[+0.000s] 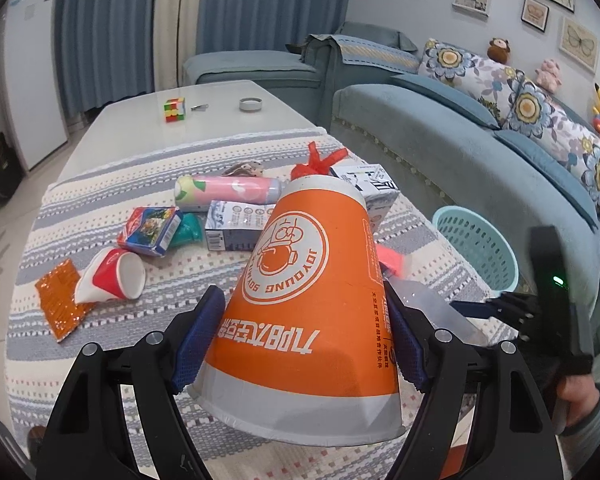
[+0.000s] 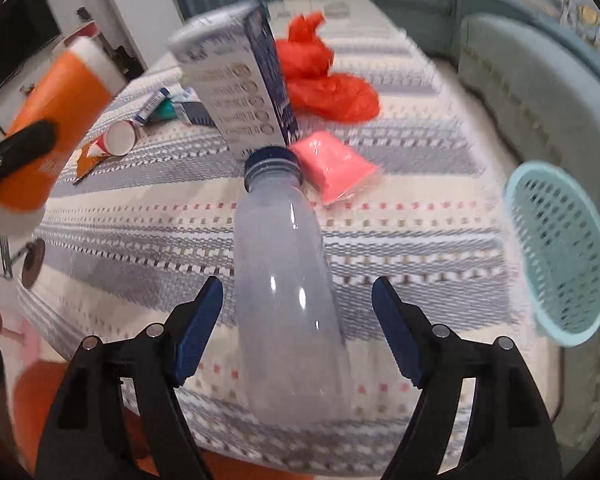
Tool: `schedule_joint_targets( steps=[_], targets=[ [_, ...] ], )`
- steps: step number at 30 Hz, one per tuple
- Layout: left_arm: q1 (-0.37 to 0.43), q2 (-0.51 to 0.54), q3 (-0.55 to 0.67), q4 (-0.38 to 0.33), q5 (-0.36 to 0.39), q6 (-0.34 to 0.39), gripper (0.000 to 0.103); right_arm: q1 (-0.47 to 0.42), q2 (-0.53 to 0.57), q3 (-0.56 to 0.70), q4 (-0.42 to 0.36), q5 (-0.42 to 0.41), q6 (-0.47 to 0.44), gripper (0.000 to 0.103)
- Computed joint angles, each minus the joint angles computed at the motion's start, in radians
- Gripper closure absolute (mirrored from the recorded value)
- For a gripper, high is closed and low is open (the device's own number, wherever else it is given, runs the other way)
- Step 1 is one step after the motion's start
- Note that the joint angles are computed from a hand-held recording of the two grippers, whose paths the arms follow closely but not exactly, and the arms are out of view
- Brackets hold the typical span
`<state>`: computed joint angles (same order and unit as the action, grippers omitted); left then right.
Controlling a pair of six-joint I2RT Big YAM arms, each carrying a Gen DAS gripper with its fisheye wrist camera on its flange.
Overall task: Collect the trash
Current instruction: 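Carry the orange cup and clear bottle over the blue basket with both tools, then open both tools to drop the cup and bottle into the basket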
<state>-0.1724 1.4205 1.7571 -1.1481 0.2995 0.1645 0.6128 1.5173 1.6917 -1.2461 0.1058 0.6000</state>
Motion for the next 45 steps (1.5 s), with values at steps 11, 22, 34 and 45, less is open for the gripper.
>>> schedule_joint_targets(
  steps=[11,22,34,45],
  targets=[
    [-0.073,0.017,0.134,0.038,-0.023,-0.050,0.028,-0.009,-0.135,-0.016,0.133,0.052,-0.015,0.059],
    [-0.321,0.210,0.421,0.022,-0.080,-0.096,0.028,-0.219,-0.315,-0.103,0.151,0.201,0.007,0.059],
    [-0.490,0.570,0.686,-0.186,-0.089,-0.127,0.028,-0.495,-0.449,-0.454,0.231,0.159,0.197,0.059],
    [-0.514,0.653,0.638,-0.248,-0.061,-0.068,0.025,-0.544,-0.394,-0.581,0.265,0.050,0.258,0.059]
  ],
)
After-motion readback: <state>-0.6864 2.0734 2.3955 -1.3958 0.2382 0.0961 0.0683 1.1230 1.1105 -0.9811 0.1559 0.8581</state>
